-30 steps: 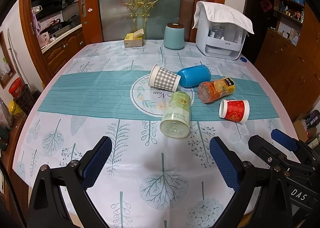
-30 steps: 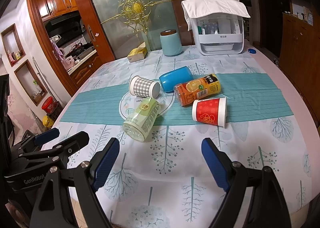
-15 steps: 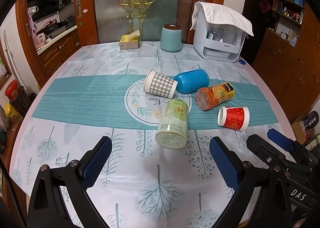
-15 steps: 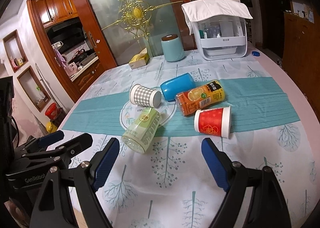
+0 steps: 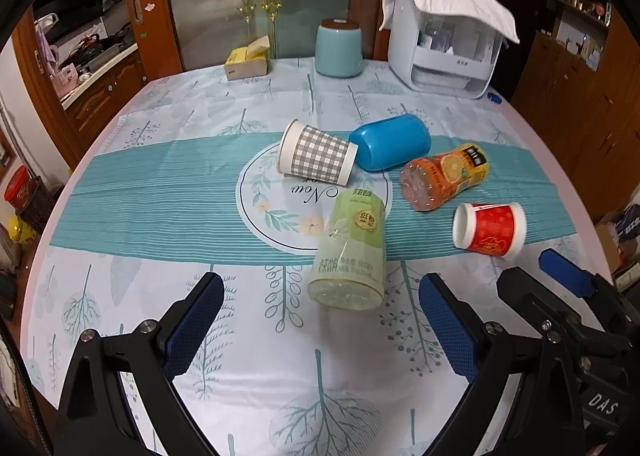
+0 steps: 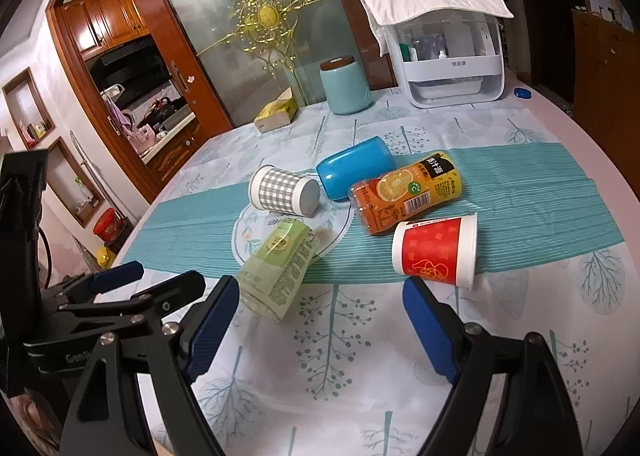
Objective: Flip cup upright
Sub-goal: 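Move the left gripper to the pale green cup and close on it, then lift the pale green cup with the left gripper and set it down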
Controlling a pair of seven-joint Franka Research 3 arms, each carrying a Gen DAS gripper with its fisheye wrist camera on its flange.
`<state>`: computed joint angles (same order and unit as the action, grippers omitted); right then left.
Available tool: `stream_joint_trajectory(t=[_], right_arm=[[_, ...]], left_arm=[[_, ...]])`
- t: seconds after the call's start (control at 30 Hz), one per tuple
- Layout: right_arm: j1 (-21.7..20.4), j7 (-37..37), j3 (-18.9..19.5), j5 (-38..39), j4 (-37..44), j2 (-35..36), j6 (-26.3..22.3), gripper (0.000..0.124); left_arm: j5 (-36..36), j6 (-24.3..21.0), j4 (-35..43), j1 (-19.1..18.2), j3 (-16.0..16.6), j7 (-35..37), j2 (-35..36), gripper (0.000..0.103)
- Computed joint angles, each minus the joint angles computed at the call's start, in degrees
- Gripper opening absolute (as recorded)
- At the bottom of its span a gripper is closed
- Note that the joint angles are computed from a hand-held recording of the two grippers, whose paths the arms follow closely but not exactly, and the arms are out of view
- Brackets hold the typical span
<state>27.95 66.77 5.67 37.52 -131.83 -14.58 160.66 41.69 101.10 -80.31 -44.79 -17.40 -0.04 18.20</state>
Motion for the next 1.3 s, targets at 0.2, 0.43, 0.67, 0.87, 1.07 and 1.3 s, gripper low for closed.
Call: stream_joint_trajectory(t=[0.2,0.43,0.67,0.87,1.07,1.3], right_arm=[[-1.8,3.6,1.1,-4.8,1.0,2.8,0.8,0.085],[-3.1,6.9,1.4,-8.7,2.5,6.1,0.3,0.084],[-3.6,7.9,1.3,-9.2,3.6,8.7,0.4,0.084],[-3.5,4.4,0.9,-4.8,4.8,10.2,-2.3,0.083],[-3.8,3.0,1.1,-2.7,5.3,10.8,-3.5,0.083],[-4.1,1.9,1.1,-0.6,5.2,10.6,-4.0,0.082]], left_arm=[[-2.5,3.4,-0.2,2.1,0.4,2.6,1.4,0.097],[-6.6,7.3,-1.0,4.7,1.3,5.9,2.8,0.097],[-14.6,15.8,-5.4,9.5,1.0,9.3,2.4,0.097],[-20.2,21.8,-7.5,11.9,0.7,12.1,3.1,0.093],[-23.9,25.0,-7.2,12.9,0.7,14.4,5.1,0.067],[-23.3,26.6,-7.4,11.9,1.6,12.0,5.1,0.065]])
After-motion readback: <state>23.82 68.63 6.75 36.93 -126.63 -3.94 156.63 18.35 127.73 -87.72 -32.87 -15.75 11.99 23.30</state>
